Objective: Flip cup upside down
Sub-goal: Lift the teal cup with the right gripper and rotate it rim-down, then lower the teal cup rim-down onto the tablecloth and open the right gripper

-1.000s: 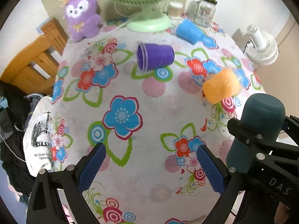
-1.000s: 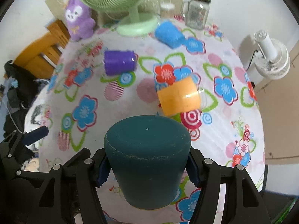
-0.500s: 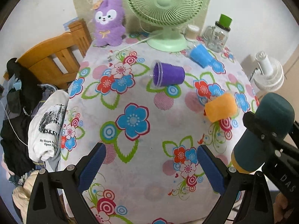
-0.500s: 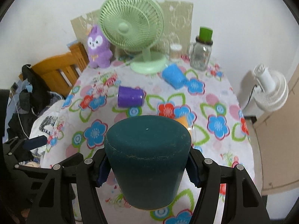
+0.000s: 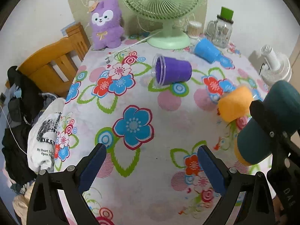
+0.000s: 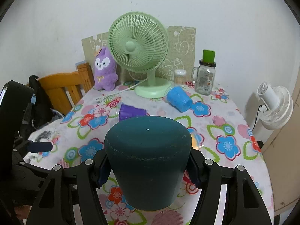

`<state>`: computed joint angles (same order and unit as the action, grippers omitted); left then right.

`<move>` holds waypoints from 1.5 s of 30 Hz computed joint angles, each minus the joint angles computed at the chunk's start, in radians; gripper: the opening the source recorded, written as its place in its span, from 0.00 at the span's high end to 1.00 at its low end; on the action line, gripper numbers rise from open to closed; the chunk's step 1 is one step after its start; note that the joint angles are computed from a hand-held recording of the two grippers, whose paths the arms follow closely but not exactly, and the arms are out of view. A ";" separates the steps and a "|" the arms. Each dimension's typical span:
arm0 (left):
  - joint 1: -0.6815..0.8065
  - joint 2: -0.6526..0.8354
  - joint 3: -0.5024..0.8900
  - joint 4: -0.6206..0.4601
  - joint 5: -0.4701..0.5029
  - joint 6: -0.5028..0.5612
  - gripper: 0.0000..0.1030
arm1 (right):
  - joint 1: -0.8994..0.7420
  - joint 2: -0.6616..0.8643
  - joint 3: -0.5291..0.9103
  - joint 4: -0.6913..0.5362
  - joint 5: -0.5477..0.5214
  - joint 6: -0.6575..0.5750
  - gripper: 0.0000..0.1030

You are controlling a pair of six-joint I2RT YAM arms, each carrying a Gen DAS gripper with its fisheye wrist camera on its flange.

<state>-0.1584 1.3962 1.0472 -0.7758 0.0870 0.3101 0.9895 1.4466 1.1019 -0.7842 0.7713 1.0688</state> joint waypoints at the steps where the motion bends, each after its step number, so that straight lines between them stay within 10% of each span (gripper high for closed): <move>1: 0.004 0.008 -0.020 0.024 0.008 0.007 0.04 | 0.000 0.004 -0.018 0.026 0.004 -0.004 0.33; 21: 0.109 0.158 -0.106 0.203 0.050 0.075 0.04 | -0.037 0.193 -0.163 0.474 0.053 -0.066 0.33; 45: 0.099 0.077 -0.086 0.039 -0.024 0.094 0.04 | -0.011 0.178 -0.055 0.214 -0.127 0.026 0.22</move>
<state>-0.0590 1.4734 0.9608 -0.7363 0.0635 0.4036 0.9784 1.6246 1.0471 -0.5703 0.6446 1.0952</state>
